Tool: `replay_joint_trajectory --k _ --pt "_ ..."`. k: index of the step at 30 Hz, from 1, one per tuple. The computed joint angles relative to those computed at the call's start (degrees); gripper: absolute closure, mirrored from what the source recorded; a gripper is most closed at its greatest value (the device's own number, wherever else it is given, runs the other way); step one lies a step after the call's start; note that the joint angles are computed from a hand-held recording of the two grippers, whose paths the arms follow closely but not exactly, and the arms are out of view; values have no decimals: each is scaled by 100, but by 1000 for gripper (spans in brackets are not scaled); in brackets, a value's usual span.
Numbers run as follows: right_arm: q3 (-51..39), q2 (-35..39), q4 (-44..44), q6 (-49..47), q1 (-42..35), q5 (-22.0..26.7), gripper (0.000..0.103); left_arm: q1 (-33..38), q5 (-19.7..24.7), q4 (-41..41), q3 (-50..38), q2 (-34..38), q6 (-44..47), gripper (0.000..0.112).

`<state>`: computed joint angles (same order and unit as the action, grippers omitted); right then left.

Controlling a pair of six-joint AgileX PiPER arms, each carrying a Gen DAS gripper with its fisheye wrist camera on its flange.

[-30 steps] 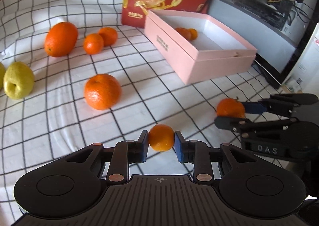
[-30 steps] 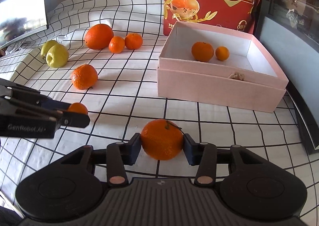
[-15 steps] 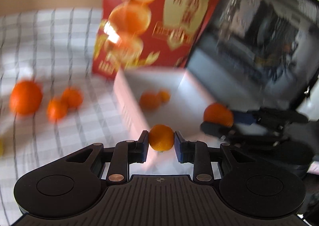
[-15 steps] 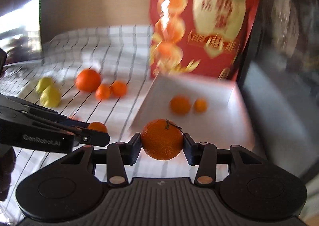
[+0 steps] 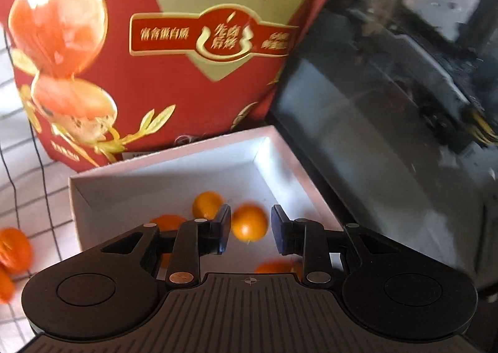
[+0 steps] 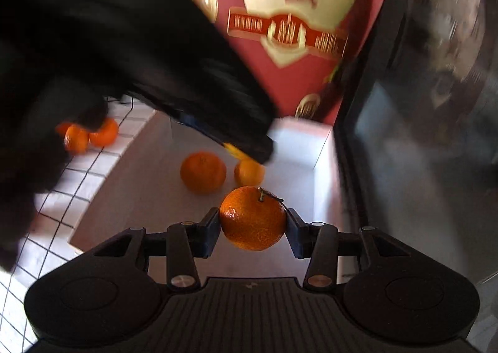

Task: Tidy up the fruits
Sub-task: 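Carry the tangerine and leafy mandarin into the pink box and open both tools, then close the left tool around the yellow pear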

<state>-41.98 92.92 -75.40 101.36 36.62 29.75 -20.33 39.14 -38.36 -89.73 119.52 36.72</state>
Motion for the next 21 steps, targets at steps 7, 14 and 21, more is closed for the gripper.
replay_joint_trajectory --k 7,14,21 --pt "271 -115 -750 791 96 155 42 614 -907 -2496 1830 -1137 2735 80" --pt "-79 61 -1184 1404 1306 1380 34 2453 -445 -4339 3757 -2302 4745 80" --pt "-1575 961 -705 455 2045 1221 26 4971 -320 -4198 4645 -2565 5619 80"
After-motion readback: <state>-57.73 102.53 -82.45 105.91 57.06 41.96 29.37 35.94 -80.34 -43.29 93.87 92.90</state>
